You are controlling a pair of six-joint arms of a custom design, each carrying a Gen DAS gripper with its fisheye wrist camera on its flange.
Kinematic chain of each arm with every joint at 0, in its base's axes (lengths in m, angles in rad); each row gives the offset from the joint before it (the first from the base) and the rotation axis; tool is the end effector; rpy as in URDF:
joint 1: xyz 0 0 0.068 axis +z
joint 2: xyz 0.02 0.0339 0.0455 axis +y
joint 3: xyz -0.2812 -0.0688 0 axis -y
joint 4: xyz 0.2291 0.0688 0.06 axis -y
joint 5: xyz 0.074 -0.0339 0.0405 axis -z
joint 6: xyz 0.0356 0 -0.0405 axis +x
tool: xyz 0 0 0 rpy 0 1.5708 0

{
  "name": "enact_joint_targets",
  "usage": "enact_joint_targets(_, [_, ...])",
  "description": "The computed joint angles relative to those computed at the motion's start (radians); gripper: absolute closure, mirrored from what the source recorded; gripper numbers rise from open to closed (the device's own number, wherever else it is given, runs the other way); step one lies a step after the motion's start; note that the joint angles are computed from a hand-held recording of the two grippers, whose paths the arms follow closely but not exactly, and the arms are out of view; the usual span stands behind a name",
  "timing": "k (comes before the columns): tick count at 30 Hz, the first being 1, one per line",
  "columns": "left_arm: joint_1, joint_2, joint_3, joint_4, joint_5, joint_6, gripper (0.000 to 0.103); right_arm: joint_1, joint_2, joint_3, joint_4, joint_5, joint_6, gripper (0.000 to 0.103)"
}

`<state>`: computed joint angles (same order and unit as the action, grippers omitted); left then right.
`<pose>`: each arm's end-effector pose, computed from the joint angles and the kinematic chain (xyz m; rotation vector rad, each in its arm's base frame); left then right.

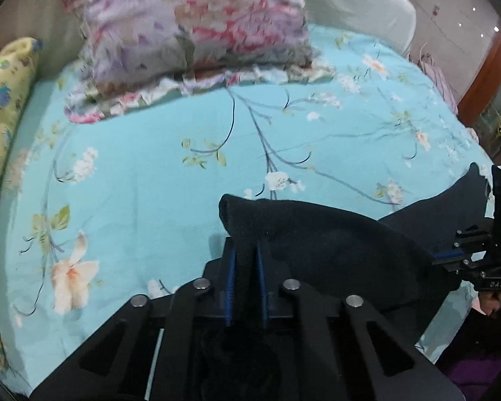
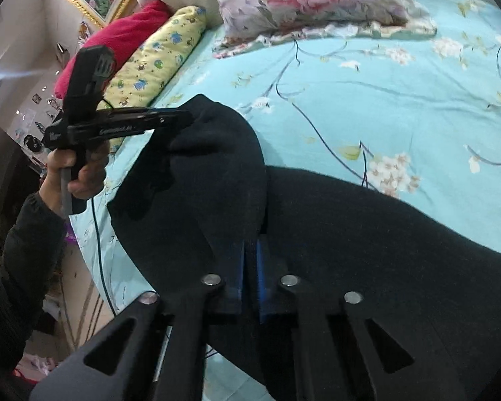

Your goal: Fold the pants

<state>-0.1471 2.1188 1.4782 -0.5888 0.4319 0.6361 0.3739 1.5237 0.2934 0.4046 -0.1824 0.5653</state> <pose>0.4149 -0.0765 0.1645 1.1138 2.4324 -0.4575 0.1966 0.0841 0.1184 0.1488 2.4780 0.6411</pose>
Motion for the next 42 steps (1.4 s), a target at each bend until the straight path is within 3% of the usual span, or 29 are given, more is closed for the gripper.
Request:
enact_joint_targets(10, [0.216,-0.279,-0.322,0.132,0.22,-0.01,0.097,0.168,-0.238,-0.041,-0.089,0.132,0.01,0.096])
enact_joint_targets(14, [0.306,-0.327,-0.426,0.173,0.287,0.001,0.097,0.317,-0.208,-0.041,-0.083,0.259,0.015,0.096])
enact_joint_targets(18, [0.366,-0.328,-0.518,0.228,0.325,0.006,0.097,0.401,-0.124,-0.054,-0.023,0.312,0.04,0.096])
enact_joint_targets(25, [0.419,-0.274,-0.584,0.312,0.347,-0.029,0.097,0.46,0.021,-0.049,0.058,0.358,0.067,0.096])
enact_joint_targets(32, [0.465,-0.244,-0.629,0.356,0.331,-0.056,0.094,0.522,0.056,-0.026,0.03,0.401,0.092,0.093])
enact_joint_targets(36, [0.514,-0.276,-0.675,0.379,0.318,-0.076,0.094,0.503,0.048,-0.046,0.064,0.347,0.112,0.088])
enact_joint_targets(42, [0.598,-0.372,-0.743,0.358,0.359,-0.095,0.081,0.539,-0.002,-0.054,0.038,0.367,0.149,0.088])
